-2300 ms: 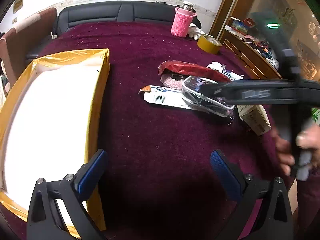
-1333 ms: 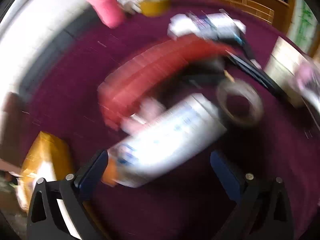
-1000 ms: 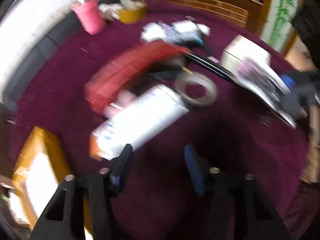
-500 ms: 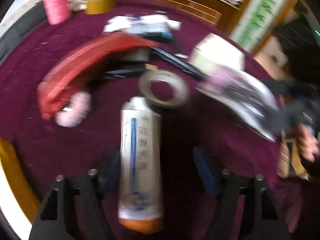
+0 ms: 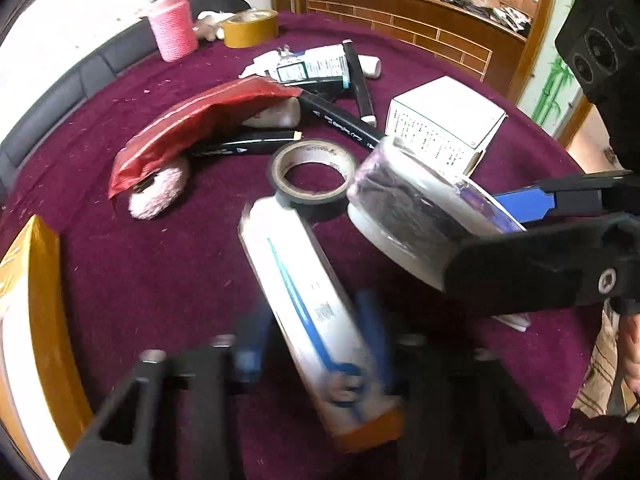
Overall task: Organize objects
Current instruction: 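Grasp the white barcode box with the left gripper while the right gripper grasps the clear pencil case, then carry the box and pencil case to the white tray and release both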
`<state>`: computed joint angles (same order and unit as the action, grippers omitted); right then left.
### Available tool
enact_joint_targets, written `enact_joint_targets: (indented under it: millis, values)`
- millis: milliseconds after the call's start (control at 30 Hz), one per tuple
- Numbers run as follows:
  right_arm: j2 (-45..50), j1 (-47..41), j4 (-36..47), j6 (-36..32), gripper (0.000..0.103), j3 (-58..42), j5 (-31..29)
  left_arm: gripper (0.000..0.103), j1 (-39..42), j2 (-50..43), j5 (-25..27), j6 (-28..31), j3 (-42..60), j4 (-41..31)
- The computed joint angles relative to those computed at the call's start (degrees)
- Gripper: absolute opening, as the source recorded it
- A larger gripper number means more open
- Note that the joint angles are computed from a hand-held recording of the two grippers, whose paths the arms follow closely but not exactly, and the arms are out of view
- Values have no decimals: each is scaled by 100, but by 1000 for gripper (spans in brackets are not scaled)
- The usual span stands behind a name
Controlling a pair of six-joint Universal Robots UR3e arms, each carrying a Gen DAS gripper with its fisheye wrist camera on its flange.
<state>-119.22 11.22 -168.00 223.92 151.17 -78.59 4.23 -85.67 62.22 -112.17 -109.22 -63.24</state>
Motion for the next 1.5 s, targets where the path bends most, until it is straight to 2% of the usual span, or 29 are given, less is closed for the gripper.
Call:
enact_joint_targets:
  millis: [33,67,167,333,400,467,567,733,867,933,1067,1133,1267,1433,1500]
  values:
    - [45,92,-13,31,89,-51,-80,14,101,36,-95,39,54,-277]
    - [84,215,-12,78,89,-113,-191,9,275,25,-222,116,225,-754]
    - [225,613,78,210,89,-371,-546,9,756,169,-461,350,436,-1531]
    - [653,1148,18,390,89,-846,-972,9,1858,578,-1118,1132,947,-3078]
    - [869,1247,-68,424,88,-1032,-999,9,2304,521,-1325,1467,1378,-3763]
    - [1066,1285,-142,428,88,-1221,-924,9,2582,320,-1486,1492,1832,-4045]
    - [1442,1353,-151,412,89,-1655,-782,9,2811,-10,-1578,1310,2298,-3994]
    - [2375,1286,-116,224,89,-2826,-255,9,2909,-967,-1457,443,3275,-3371]
    - [3615,1273,148,67,89,-4419,121,9,2793,-1854,-1284,-326,4075,-2863]
    - [4276,1254,260,118,89,-5235,320,9,2702,-2188,-1166,-731,4303,-2364]
    - [5777,1227,825,334,89,-7234,590,9,2469,-3045,-912,-1322,5276,-2216]
    - [6372,1255,1291,421,89,-8155,525,9,2346,-3433,-746,-1609,5645,-2033]
    - [7553,1269,2075,650,89,-9882,403,9,2207,-4198,-610,-1969,6534,-2217]
    - [8420,1202,2726,817,89,-11144,279,9,2107,-4852,-479,-2248,7221,-2292]
    - [8831,1221,3228,788,89,-11922,139,9,2100,-4997,-464,-2273,7402,-2393]
